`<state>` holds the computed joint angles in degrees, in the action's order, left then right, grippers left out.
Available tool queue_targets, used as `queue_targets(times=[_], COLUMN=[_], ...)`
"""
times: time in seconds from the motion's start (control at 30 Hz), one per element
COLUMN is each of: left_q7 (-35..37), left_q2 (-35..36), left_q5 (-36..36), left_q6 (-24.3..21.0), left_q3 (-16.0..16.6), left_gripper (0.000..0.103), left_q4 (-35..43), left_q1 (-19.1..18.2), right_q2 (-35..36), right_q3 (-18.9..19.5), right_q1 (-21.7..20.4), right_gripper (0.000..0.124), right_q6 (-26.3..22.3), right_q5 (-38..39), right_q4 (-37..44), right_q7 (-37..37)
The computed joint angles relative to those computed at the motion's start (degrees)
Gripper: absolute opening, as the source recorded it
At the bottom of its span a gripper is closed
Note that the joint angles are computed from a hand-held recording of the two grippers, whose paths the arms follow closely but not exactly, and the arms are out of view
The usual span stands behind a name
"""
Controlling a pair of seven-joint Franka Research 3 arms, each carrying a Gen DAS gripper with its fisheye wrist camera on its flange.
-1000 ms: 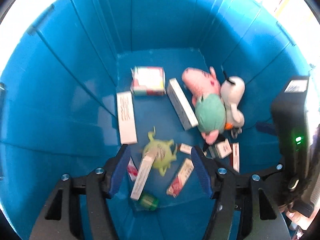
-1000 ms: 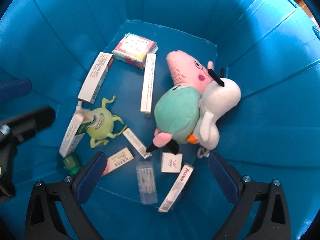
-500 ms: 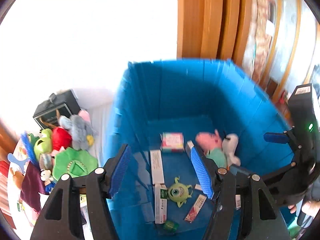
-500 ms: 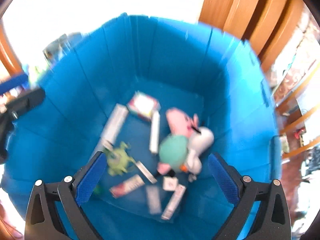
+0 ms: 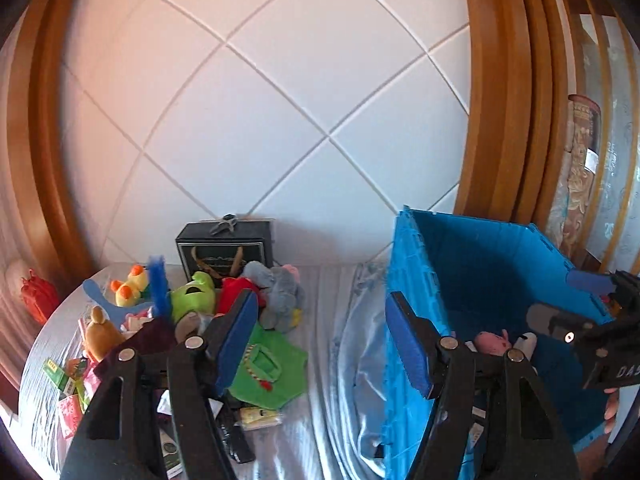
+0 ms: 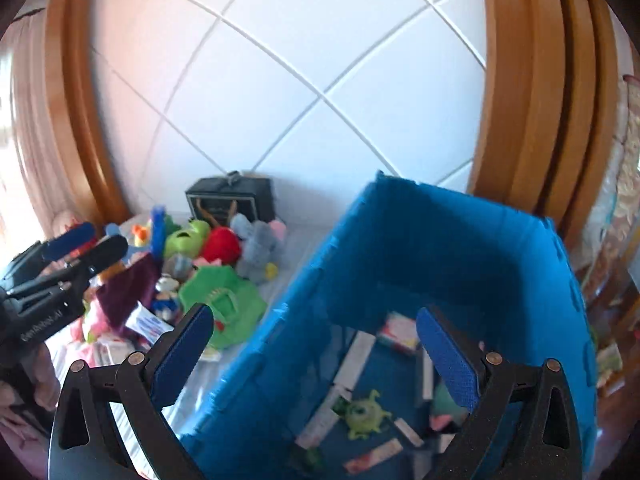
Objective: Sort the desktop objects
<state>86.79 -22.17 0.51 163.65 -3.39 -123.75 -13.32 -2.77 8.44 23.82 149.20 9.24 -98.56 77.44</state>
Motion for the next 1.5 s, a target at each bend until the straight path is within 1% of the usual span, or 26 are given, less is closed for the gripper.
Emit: queue_targets(times=[0.1,0.2,0.27,0.37,0.47,0.5,0.57,0.63,0.7,0.77,0.87,0.93,1.03,1.13,1.2,1.27,1.33,1.4,1.43,1.47,1.5], left_q7=[1.4,1.7,1.5,1.2,2.0,2.3,2.1,2.6,4.6,7.0,12.2,18.3,23.7,29.1,31.4,32.9,36.0,36.9,38.4,39.0,37.1], left_q2=[-2.4,-4.1,-4.1,-3.9,-3.0,-2.5,-1.3,0.5,1.9,3.6,6.7,9.0,13.3,16.9,19.1,21.3,22.9,24.4,24.9,25.4,25.8], left_q5=[-0.1,2.0,2.9,3.1,3.0,3.2,3.9,3.6,1.5,-0.5,-4.2,-10.4,-17.6,-23.8,-24.8,-24.3,-25.8,-25.3,-26.4,-26.2,-23.5], left_q6=[3.4,6.9,8.4,10.2,9.8,9.6,9.7,9.3,8.6,8.3,8.5,7.2,3.9,2.3,1.2,-0.5,-3.0,-5.4,-6.3,-7.5,-6.9], left_q3=[2.9,4.8,6.3,9.1,11.7,12.1,11.8,12.5,14.7,16.0,17.7,20.7,21.9,21.7,20.5,19.2,17.9,16.5,15.6,14.8,14.3], left_gripper=[0.066,0.066,0.066,0.066,0.066,0.066,0.066,0.066,0.066,0.066,0.066,0.066,0.066,0.066,0.066,0.066,0.066,0.066,0.065,0.057,0.056], left_q4=[-4.7,-9.3,-11.2,-13.9,-15.5,-16.0,-17.3,-17.8,-18.4,-19.0,-19.3,-18.4,-15.0,-11.7,-9.7,-7.5,-5.6,-3.8,-3.2,-2.5,-2.4], left_q1=[1.6,5.3,7.5,10.3,12.3,13.2,16.1,17.2,16.2,15.8,14.4,10.7,9.0,8.9,9.9,11.2,12.5,13.9,14.7,15.3,15.7], right_q2=[0.3,1.2,2.0,4.7,8.5,9.9,12.5,15.4,17.1,19.3,22.6,24.6,28.0,32.0,34.8,37.4,40.1,43.3,45.0,46.8,48.6], right_q3=[1.7,3.2,3.9,5.0,5.2,4.8,3.9,2.5,1.4,0.3,0.5,0.6,0.2,-0.4,-0.6,-1.1,-1.0,-1.2,-1.1,-0.9,-0.9], right_q1=[2.0,4.2,5.8,8.3,10.6,11.5,13.1,15.2,16.5,17.9,18.6,19.1,20.3,21.3,21.7,22.2,22.3,22.8,22.9,23.1,23.5], right_gripper=[0.103,0.103,0.103,0.103,0.103,0.103,0.103,0.103,0.103,0.103,0.103,0.103,0.103,0.103,0.103,0.103,0.103,0.103,0.103,0.103,0.103], right_q6=[3.0,6.9,9.5,11.8,12.0,11.9,10.9,10.3,9.8,9.5,8.8,8.0,5.4,2.1,-0.3,-2.1,-3.9,-6.4,-7.6,-8.8,-10.0], right_q5=[1.7,1.1,3.8,8.0,5.1,3.0,-0.7,-5.5,-8.5,-11.5,-12.6,-12.8,-13.0,-12.9,-12.5,-12.2,-11.5,-10.9,-10.6,-10.3,-10.1], right_q4=[-0.4,-0.8,-1.1,-0.5,1.4,1.9,3.2,4.7,4.7,5.4,6.8,8.0,10.9,15.5,18.9,22.3,25.9,30.5,32.9,35.3,37.9], right_q7=[-0.2,1.1,-0.7,-2.2,2.5,4.9,8.2,12.4,14.8,17.2,16.7,15.6,14.9,14.9,14.7,14.9,14.2,13.7,13.0,12.1,11.3])
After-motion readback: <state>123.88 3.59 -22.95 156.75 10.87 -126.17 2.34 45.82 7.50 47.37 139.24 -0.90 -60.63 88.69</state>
